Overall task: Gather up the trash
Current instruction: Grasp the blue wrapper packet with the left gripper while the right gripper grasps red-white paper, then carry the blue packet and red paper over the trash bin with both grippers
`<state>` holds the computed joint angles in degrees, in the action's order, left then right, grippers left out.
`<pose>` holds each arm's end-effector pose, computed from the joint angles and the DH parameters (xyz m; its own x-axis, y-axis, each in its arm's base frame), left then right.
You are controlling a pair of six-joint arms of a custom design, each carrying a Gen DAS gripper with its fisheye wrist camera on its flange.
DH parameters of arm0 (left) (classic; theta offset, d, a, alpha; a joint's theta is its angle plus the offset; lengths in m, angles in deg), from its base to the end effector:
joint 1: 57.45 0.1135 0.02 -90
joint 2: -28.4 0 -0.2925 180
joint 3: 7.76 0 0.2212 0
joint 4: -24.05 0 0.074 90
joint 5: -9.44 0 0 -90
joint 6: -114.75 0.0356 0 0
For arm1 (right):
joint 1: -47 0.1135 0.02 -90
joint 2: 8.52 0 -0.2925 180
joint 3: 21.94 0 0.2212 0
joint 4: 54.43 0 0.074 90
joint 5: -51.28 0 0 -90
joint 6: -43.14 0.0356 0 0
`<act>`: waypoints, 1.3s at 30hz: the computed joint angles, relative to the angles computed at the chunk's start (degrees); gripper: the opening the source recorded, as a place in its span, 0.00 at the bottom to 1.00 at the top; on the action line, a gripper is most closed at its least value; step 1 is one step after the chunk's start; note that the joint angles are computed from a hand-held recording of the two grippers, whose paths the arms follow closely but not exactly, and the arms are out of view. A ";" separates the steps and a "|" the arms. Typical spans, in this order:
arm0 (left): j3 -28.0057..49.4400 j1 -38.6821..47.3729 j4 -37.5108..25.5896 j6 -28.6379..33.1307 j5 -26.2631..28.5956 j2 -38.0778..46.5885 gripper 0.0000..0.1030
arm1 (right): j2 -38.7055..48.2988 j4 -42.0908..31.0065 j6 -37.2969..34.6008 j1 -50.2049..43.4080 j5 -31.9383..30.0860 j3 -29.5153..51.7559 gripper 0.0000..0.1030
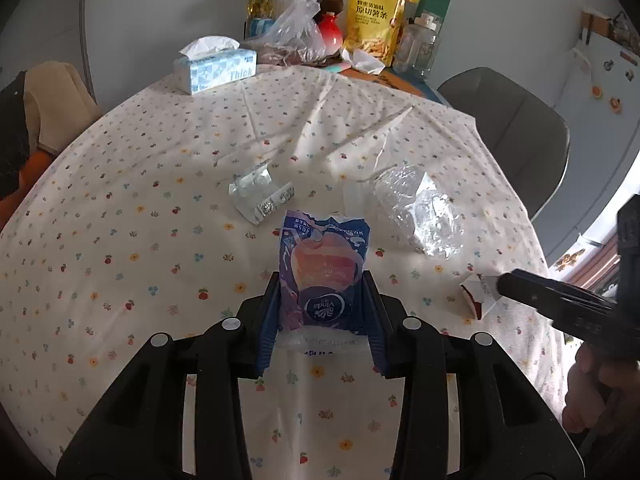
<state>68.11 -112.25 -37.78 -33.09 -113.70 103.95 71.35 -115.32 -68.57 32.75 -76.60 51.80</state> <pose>0.1414 -0.1667 0.3067 -0.7217 -0.2067 -0.6607 -0.1447 0.9783 -0.1481 0.2267 -0.0350 0.2838 -0.8149 -0.0943 -0.5718 -0.3654 0.8494 0.3808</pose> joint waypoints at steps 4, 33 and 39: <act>1.90 -1.89 -2.01 -1.98 -2.01 0.90 0.37 | 0.71 -1.65 -1.49 0.70 -1.30 0.83 0.05; 15.01 -19.96 0.60 -10.36 -15.25 12.83 0.38 | 5.53 -35.50 -42.76 -36.71 -15.62 15.91 0.04; 20.55 -20.39 4.23 -5.24 -13.35 18.02 0.38 | 10.91 -40.82 -49.32 -44.93 -15.98 21.07 0.04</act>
<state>88.66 -132.64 -33.55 -38.32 -127.05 121.97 82.26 -156.15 -117.89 -12.18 -92.58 72.87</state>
